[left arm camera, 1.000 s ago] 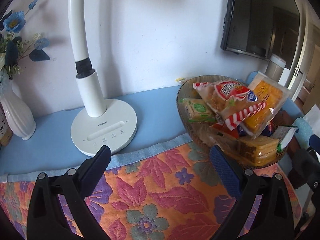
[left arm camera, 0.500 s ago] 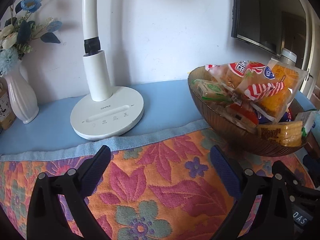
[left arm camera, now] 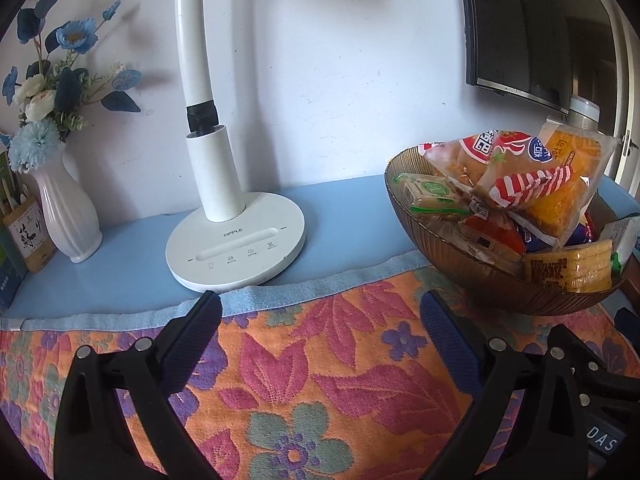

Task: Organize snacks

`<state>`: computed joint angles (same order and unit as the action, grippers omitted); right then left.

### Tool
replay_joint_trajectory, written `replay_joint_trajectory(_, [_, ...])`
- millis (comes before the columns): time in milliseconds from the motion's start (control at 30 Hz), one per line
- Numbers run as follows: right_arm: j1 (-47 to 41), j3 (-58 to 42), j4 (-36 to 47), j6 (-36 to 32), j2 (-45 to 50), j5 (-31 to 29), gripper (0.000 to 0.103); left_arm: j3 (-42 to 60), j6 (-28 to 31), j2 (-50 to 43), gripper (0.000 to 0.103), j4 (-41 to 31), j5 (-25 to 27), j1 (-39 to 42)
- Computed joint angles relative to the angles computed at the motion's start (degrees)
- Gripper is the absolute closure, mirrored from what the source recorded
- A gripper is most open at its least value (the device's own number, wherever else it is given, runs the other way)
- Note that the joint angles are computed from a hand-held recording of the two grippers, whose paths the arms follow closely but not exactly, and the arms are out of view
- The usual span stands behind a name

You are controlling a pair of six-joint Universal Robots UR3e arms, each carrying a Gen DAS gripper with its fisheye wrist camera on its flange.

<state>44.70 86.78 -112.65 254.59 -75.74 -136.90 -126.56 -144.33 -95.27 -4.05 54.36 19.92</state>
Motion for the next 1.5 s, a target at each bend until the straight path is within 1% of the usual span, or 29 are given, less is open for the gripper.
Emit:
replay_joint_trajectory(200, [-0.5,-0.5,-0.1,-1.4,0.4,0.4,0.003,0.4,-0.4,-0.2,0.005,-0.2,0.7,-0.6])
replay_joint_trajectory(733, [-0.2,-2.4,1.7,-1.3,1.7,0.5,0.003,1.4,-0.6,-1.2,0.005,-0.4,1.2,-0.9])
replay_joint_trajectory(1500, [-0.4,-2.6,1.5,-2.3,1.9,0.9,0.003,1.8,-0.9,-1.9,0.005,0.0,2.1,-1.1])
